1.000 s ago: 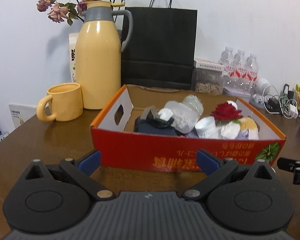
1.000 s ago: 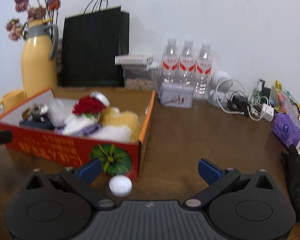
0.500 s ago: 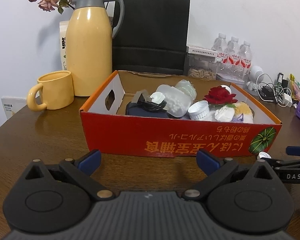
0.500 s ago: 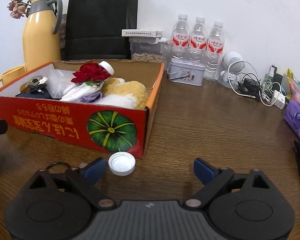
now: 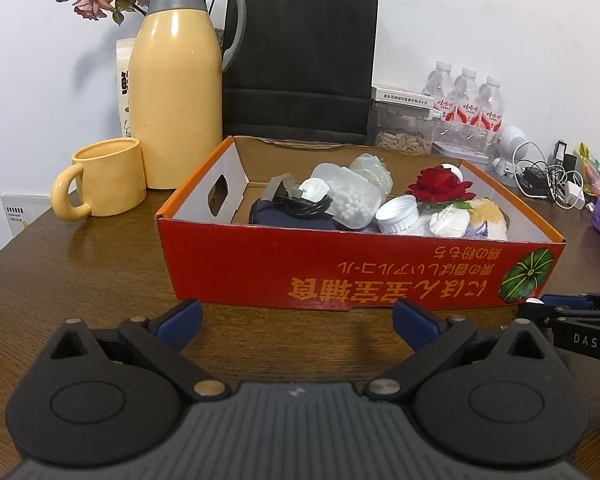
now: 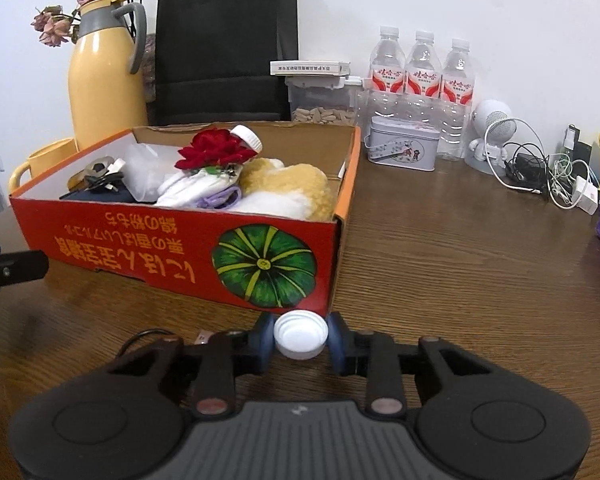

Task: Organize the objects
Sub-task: 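Grasp a white bottle cap with the right gripper while the left grasps the black USB cable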

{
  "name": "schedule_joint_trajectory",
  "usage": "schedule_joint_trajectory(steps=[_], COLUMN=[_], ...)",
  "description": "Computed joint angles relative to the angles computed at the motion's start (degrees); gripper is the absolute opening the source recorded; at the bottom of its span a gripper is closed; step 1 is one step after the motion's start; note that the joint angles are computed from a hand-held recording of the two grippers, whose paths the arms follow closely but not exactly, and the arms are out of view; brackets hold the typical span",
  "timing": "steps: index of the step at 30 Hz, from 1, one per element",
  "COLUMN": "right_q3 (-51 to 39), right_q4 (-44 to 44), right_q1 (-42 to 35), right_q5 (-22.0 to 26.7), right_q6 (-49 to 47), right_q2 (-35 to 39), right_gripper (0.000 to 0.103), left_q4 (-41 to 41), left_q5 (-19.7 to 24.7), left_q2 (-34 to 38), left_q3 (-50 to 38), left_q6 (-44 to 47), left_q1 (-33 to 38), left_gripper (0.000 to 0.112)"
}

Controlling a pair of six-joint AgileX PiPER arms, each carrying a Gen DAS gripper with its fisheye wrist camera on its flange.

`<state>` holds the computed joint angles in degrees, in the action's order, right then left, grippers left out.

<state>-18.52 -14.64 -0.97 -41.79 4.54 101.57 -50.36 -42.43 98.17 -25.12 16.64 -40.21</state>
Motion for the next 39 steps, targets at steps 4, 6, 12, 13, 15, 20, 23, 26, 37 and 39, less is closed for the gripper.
schedule_joint_trajectory(steps=[4, 6, 12, 13, 15, 20, 23, 26, 37, 39], right_q3=[0.5, 0.78, 2.36, 2.8, 3.66, 5.77, 6.94, 7.83, 6.21, 5.96], right_q4=[0.58, 0.97, 1.54, 1.16, 0.23, -3.44, -6.89, -10.59, -25.09, -26.54], right_q1=[0.08, 0.18, 0.23, 0.04, -0.55, -3.57, -5.94, -9.04, -23.21, -24.5], right_q5=[-1.04, -1.62, -4.2, -4.82, -5.89, -8.24, -9.72, -10.97, -12.31, -12.55], right_q6=[-0.54, -0.96, -1.62, -1.49, -1.18, 0.68, 1.78, 2.39, 5.79, 6.16], right_q2=[-0.05, -0.06, -0.94, -1.36, -2.3, -5.32, -6.74, -7.73, -6.49, -6.12], right_gripper=[0.028, 0.028, 0.028, 0.028, 0.028, 0.028, 0.028, 0.028, 0.028, 0.028], left_q4=[-0.04, -0.51, -2.2, -2.63, -3.64, -8.02, -10.33, -12.58, -19.34, -19.09], left_q5=[-0.13, -0.23, -1.48, -1.95, -2.14, -2.05, -1.77, -1.06, 0.59, 0.97], left_q2=[0.15, 0.36, 2.17, 2.35, 2.48, 3.64, 4.87, 6.19, 11.95, 12.9], left_q3=[0.01, -0.18, -1.06, -1.1, -1.41, -3.67, -5.87, -8.21, -17.53, -18.93], left_q6=[0.0, 0.38, 1.68, 1.91, 2.15, 4.55, 6.69, 8.75, 16.49, 17.1], left_q1=[-0.05, -0.23, -1.74, -2.35, -3.63, -8.34, -11.1, -13.29, -18.1, -18.27], left_gripper=[0.103, 0.103, 0.103, 0.103, 0.103, 0.103, 0.103, 0.103, 0.103, 0.103])
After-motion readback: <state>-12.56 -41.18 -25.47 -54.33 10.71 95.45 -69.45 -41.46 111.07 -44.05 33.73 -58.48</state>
